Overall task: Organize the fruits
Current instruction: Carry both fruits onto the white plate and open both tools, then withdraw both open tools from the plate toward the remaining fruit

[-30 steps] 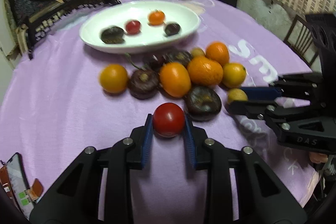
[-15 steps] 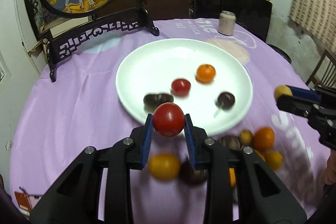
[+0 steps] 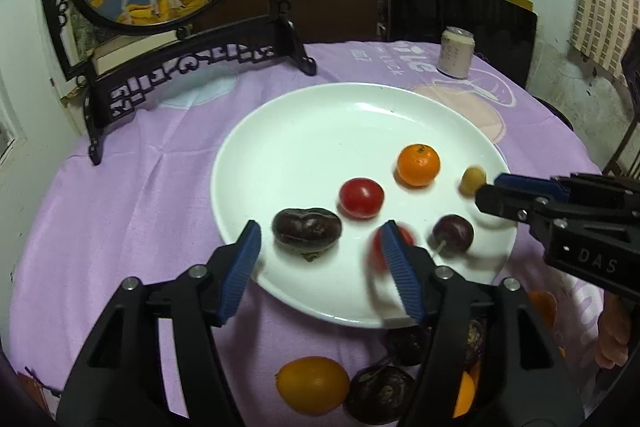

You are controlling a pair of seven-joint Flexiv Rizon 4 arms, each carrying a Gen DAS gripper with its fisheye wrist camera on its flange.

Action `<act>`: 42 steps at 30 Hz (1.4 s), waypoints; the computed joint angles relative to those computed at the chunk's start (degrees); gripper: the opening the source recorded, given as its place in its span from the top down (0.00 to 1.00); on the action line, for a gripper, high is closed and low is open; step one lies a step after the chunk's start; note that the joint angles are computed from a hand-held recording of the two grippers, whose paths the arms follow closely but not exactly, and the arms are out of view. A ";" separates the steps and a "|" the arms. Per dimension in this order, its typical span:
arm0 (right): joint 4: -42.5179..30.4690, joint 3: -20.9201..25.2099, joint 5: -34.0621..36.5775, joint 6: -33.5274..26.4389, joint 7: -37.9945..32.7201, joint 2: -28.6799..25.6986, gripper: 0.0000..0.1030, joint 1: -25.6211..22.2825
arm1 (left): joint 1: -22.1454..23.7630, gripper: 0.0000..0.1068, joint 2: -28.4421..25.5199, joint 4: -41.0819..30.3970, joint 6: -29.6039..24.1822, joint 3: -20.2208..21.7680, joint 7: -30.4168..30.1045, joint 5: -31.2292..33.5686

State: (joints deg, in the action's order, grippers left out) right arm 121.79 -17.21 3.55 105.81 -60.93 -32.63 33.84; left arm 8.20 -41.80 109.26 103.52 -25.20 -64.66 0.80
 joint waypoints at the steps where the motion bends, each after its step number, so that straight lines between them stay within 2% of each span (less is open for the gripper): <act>1: 0.27 0.18 -0.09 0.13 -0.19 0.21 0.74 0.02 | -0.26 0.37 0.14 0.27 0.85 0.49 -0.16 0.07; 4: 1.94 -1.48 0.96 1.16 -0.85 1.02 0.74 2.54 | -1.29 0.33 0.92 1.84 4.87 2.66 -1.57 0.81; 13: 6.75 -3.15 6.60 5.17 -4.63 3.67 0.73 7.97 | -2.66 0.22 3.50 6.37 11.45 7.23 -6.85 4.76; 21: 9.93 -0.89 12.12 8.00 -7.20 5.14 0.73 9.39 | -4.16 0.18 5.04 9.39 14.02 10.98 -9.23 6.57; 23: 10.96 -1.31 13.98 8.73 -8.05 5.29 0.64 10.99 | -3.94 0.17 5.36 10.07 14.81 11.29 -9.94 6.98; 25: 11.86 -3.40 16.67 9.20 -9.01 5.18 0.49 14.19 | -3.48 0.17 5.60 10.49 15.10 11.23 -10.69 7.44; 27: 12.86 -6.03 19.43 10.00 -10.15 4.89 0.48 18.02 | -3.09 0.17 5.86 10.93 15.54 11.29 -11.42 7.88; 33: 14.60 -2.64 21.93 11.69 -11.54 5.20 0.47 17.48 | -3.11 0.14 6.61 12.29 17.21 12.45 -12.91 8.68; 42: 15.48 -1.63 23.05 11.49 -12.04 4.70 0.47 18.26 | -2.20 0.13 7.24 13.53 18.22 12.93 -14.64 10.08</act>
